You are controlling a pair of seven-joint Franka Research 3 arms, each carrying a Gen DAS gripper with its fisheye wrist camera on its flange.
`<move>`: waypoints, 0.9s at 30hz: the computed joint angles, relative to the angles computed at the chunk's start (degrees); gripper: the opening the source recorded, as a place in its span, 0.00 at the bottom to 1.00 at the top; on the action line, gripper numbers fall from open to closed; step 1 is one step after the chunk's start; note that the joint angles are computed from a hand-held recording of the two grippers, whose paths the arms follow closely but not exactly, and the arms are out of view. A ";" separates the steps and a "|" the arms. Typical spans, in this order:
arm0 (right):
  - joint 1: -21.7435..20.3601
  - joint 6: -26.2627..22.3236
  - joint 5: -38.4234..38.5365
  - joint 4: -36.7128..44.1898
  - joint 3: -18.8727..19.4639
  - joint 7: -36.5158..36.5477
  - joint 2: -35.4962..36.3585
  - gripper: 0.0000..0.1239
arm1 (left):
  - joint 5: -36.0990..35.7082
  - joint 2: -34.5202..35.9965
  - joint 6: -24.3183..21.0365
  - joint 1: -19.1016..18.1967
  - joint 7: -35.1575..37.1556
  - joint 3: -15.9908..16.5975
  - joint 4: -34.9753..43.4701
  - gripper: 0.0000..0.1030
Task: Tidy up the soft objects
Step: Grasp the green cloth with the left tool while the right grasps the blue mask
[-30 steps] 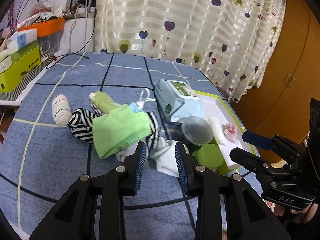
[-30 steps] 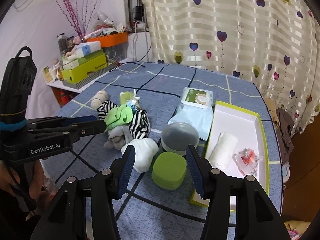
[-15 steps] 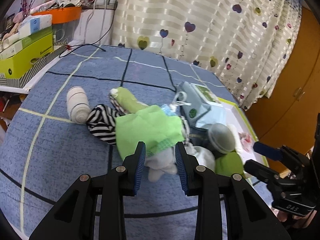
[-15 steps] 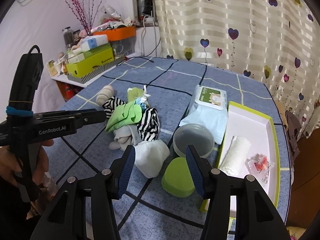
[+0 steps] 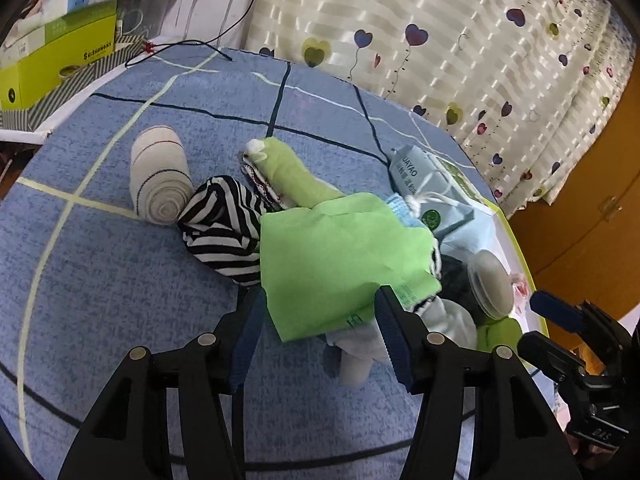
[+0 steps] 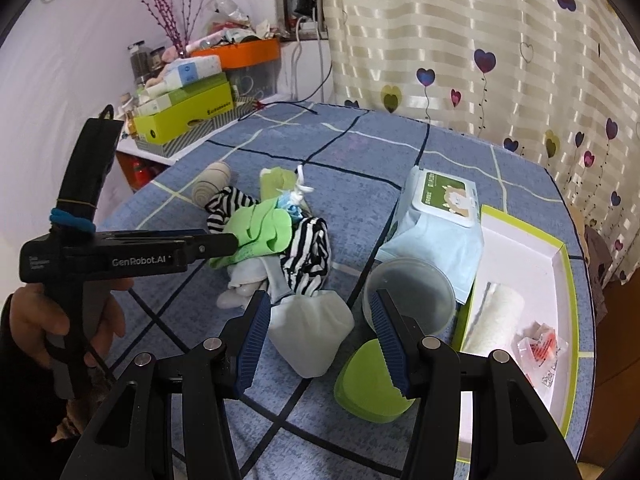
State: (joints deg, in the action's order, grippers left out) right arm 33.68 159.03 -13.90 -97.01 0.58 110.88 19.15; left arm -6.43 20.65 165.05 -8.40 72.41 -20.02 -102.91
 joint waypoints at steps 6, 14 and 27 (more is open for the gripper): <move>-0.46 -0.64 1.11 1.21 0.30 -1.13 1.14 0.42 | -4.87 2.15 -0.91 2.49 2.17 -2.75 1.46 0.55; -0.43 -0.93 2.41 1.96 0.22 -2.33 1.81 0.42 | -5.69 1.41 3.40 2.23 3.91 -2.90 -0.03 0.35; 0.03 0.05 1.73 1.38 -0.51 -1.18 1.50 0.42 | -1.67 -2.34 7.13 2.40 -0.25 -1.98 -3.66 0.07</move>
